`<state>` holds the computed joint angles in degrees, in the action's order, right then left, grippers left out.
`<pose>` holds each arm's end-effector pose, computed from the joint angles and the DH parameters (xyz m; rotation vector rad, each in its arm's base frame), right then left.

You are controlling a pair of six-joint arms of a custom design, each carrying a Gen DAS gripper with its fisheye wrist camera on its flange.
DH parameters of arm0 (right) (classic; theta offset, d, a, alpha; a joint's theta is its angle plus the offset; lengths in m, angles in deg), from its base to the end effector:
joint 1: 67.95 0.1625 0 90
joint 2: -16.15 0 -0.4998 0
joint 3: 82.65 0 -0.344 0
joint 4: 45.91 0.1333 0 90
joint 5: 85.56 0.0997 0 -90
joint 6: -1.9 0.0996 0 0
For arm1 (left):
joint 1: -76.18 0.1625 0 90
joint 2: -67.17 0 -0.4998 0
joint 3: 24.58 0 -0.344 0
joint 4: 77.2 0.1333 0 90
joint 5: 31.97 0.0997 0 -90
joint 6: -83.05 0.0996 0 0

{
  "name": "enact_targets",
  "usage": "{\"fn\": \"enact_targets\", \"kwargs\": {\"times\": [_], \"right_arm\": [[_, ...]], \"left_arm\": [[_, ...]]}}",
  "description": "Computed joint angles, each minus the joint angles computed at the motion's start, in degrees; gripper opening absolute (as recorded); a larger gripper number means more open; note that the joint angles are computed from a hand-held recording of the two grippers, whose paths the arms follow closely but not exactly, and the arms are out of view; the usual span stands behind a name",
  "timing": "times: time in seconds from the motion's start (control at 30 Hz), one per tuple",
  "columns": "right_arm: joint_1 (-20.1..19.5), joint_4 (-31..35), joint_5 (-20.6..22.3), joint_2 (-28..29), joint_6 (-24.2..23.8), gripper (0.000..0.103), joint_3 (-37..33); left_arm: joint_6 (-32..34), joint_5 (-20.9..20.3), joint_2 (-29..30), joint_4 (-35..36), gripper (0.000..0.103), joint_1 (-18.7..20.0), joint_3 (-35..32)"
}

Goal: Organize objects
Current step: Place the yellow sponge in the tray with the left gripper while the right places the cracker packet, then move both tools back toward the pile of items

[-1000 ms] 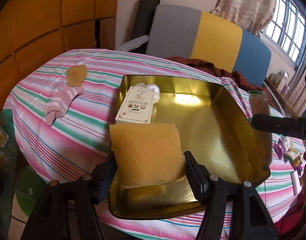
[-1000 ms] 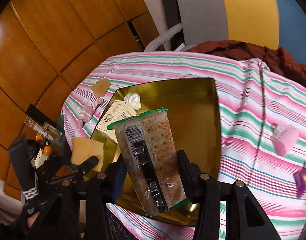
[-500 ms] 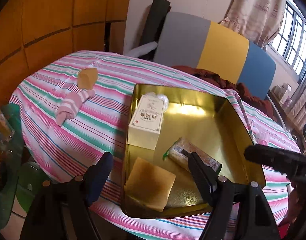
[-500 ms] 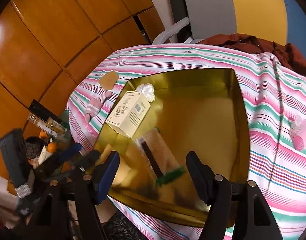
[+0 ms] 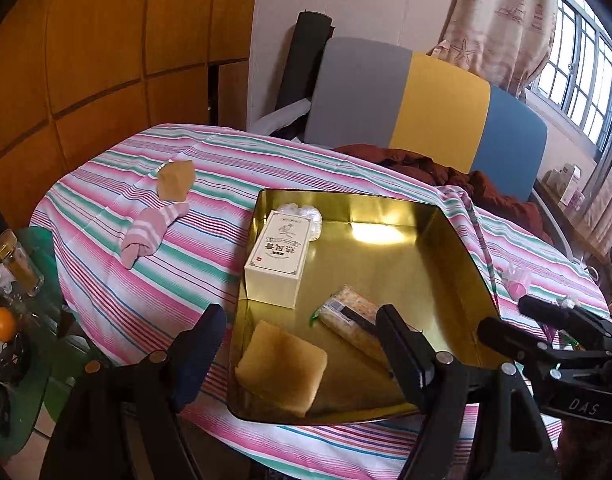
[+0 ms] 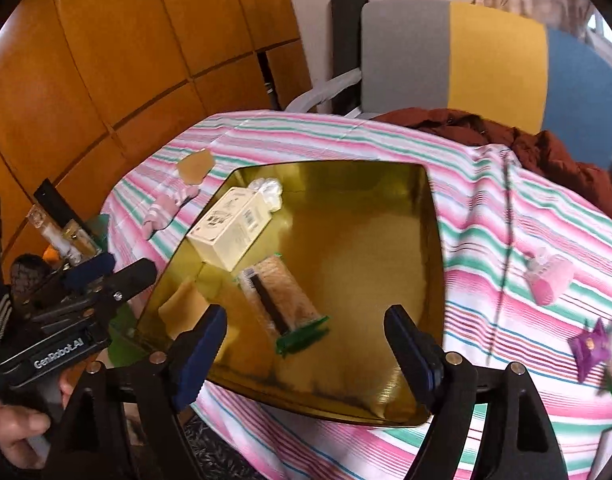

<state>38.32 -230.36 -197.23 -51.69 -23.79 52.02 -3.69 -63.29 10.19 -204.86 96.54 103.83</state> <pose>0.2202 -0.4099 0.2733 0.8369 -2.5327 0.6109 -0.3328 -0.3564 0.1570 0.0434 2.1980 -1.0577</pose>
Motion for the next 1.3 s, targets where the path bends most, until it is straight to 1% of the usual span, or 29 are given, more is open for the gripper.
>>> {"fn": "enact_targets", "kwargs": {"times": [0.17, 0.27, 0.63, 0.8, 0.97, 1.13, 1.3], "right_arm": [[0.9, -9.6, -3.7, 0.7, -2.1, 0.084, 2.4], [0.8, -12.5, -4.6, 0.6, -2.9, 0.087, 3.0], [-1.6, -16.6, -5.0, -1.5, -4.4, 0.09, 5.3], [-3.4, -17.7, -4.9, -2.8, -4.5, 0.092, 5.9], [-5.5, -18.3, -4.8, -4.6, -4.8, 0.094, 6.1], [-8.2, -17.9, -5.3, -6.6, -4.5, 0.094, 6.2], [-12.1, -16.3, -6.1, -9.5, -3.6, 0.095, 5.3]], "left_arm": [[1.9, -0.5, 1.3, -1.7, 0.079, -0.6, -0.3], [3.9, -0.7, 2.2, -3.3, 0.079, -0.7, -0.6], [7.6, -1.9, 4.5, -5.1, 0.079, -0.6, -2.2], [10.9, -2.0, 5.7, -7.2, 0.079, -0.7, -3.0], [16.9, -2.3, 7.6, -12.5, 0.079, -0.4, -3.9], [23.6, -4.1, 9.9, -19.0, 0.079, 0.0, -4.8], [28.8, -6.3, 11.8, -24.7, 0.079, 0.5, -5.7]]}}
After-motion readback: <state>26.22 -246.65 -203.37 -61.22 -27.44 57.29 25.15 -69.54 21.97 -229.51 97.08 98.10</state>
